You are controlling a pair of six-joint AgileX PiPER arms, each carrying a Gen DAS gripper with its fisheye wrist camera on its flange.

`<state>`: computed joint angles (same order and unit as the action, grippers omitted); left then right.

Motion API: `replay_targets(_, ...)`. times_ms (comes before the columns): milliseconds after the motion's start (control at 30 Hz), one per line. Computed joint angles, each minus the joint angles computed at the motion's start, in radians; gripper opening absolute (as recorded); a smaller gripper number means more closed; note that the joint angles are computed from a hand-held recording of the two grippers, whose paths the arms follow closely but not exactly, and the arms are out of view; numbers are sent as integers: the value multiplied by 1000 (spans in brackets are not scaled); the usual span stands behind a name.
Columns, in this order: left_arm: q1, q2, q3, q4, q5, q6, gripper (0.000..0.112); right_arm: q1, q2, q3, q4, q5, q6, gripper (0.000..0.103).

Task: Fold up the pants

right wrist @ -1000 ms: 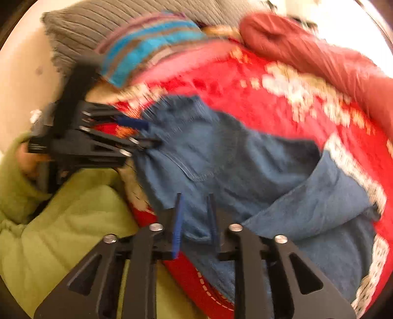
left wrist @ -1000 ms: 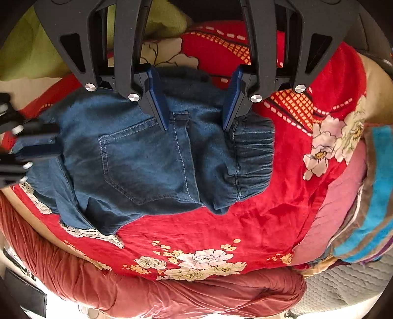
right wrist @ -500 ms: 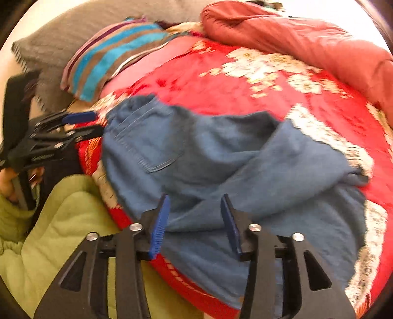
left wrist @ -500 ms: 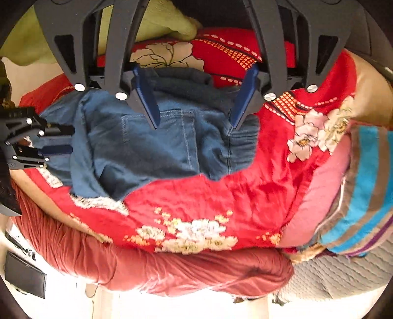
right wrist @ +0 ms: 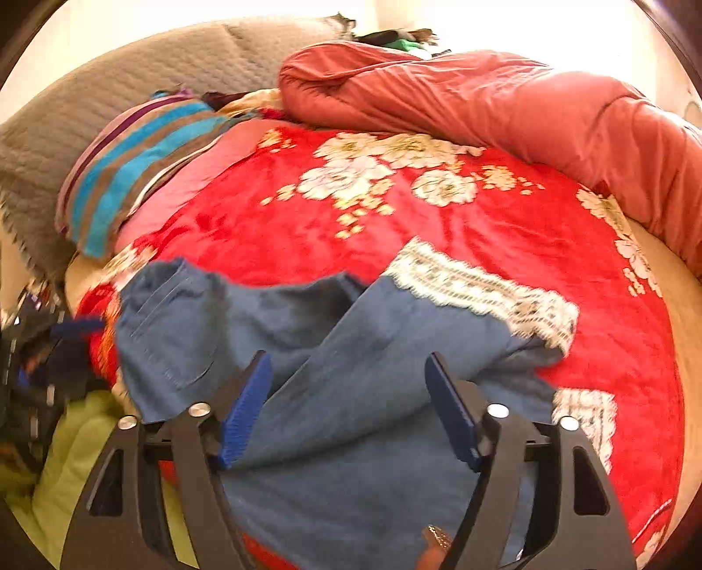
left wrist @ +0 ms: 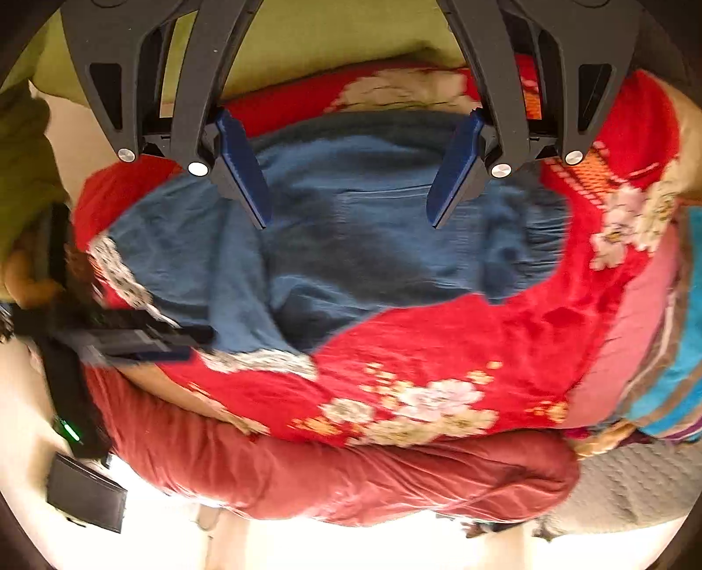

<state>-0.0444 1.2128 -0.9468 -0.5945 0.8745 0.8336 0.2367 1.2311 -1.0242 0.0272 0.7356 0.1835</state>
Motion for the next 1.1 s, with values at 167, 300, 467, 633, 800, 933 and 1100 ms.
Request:
replay_targets(167, -137, 65, -23, 22, 12, -55, 65, -77, 141, -128, 35, 13, -52, 73)
replay_targets(300, -205, 145, -63, 15, 37, -81, 65, -55, 309, -279, -127, 41, 48, 73)
replay_targets(467, -295, 246, -105, 38, 23, -140, 65, -78, 499, -454, -74, 108, 2, 73)
replay_targets(633, -320, 322, -137, 21, -2, -149, 45, -69, 648, -578, -105, 167, 30, 73)
replay_targets(800, -310, 340, -105, 4, -12, -115, 26, -98, 700, -581, -97, 150, 46, 45)
replay_targets(933, -288, 329, -84, -36, -10, -73, 26, -164, 613, -478, 18, 73, -25, 13)
replay_targets(1100, -260, 310, -57, -63, -13, -31, 26, -250, 391, -296, 93, 14, -84, 12)
